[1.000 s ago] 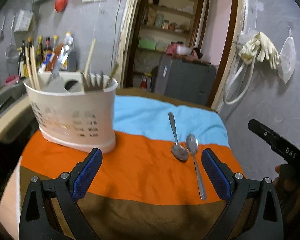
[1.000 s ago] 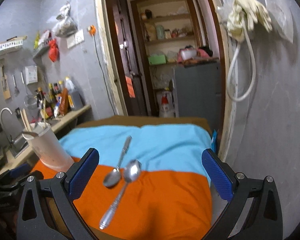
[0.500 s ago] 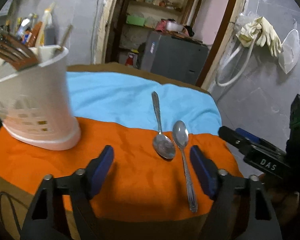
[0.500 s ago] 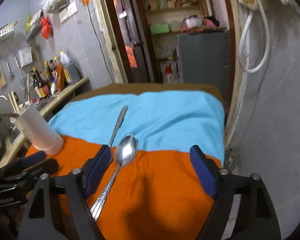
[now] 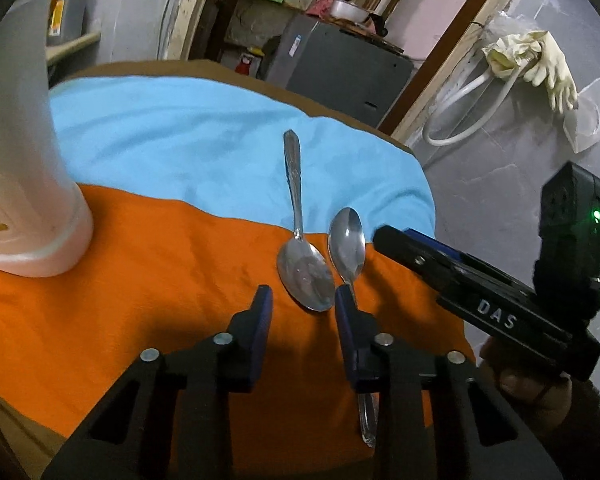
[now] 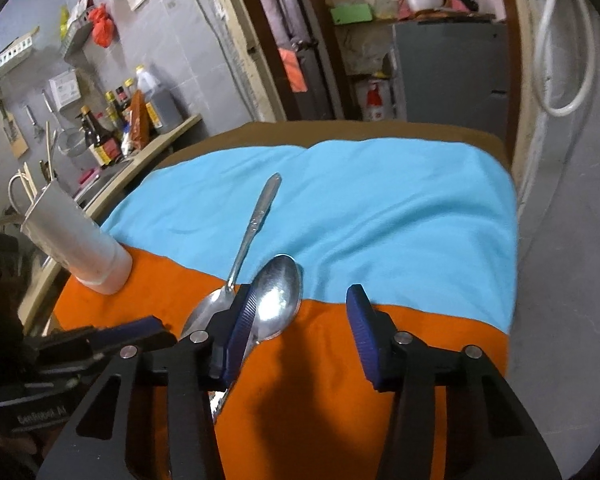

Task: Organize utensils
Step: 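Close the left gripper on one silver spoon while the right closes on the other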

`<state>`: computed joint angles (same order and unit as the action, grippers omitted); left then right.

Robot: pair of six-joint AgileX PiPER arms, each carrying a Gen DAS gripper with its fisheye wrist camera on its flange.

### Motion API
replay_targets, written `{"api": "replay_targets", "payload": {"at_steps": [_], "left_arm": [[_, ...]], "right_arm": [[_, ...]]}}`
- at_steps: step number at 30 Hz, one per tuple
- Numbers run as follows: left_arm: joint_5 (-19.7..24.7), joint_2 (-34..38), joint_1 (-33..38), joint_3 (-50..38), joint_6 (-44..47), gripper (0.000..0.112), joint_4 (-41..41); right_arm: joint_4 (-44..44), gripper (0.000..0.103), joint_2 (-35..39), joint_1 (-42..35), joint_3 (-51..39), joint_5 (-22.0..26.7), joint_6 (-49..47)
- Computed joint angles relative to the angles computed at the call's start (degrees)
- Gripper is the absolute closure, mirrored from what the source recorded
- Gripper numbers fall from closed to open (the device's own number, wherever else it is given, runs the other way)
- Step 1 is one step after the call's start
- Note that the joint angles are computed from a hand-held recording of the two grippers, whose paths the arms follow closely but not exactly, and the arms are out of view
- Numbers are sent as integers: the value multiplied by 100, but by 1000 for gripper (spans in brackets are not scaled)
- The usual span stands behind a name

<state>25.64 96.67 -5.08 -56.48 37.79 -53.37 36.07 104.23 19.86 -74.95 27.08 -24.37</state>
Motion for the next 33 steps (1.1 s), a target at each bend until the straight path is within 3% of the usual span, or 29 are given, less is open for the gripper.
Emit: {"api": "replay_targets", "payload": {"at_steps": [5, 16, 20, 24, 33], "left_arm": [[171, 135, 101, -149, -135, 98, -28], [230, 239, 155, -276, -625, 110, 102], [43, 111, 115, -149, -776, 112, 191], [-127, -117, 114, 30, -1050, 112, 412], [35, -802, 455, 653, -1513, 112, 1039]], "right_arm": [[11, 60, 388, -20, -512, 320, 12], [496, 80, 800, -242, -923, 943, -195], [238, 92, 777, -154, -931, 958, -16], [463, 97, 722, -178, -817, 930, -174], [501, 99, -20, -212, 175, 596, -57]]}}
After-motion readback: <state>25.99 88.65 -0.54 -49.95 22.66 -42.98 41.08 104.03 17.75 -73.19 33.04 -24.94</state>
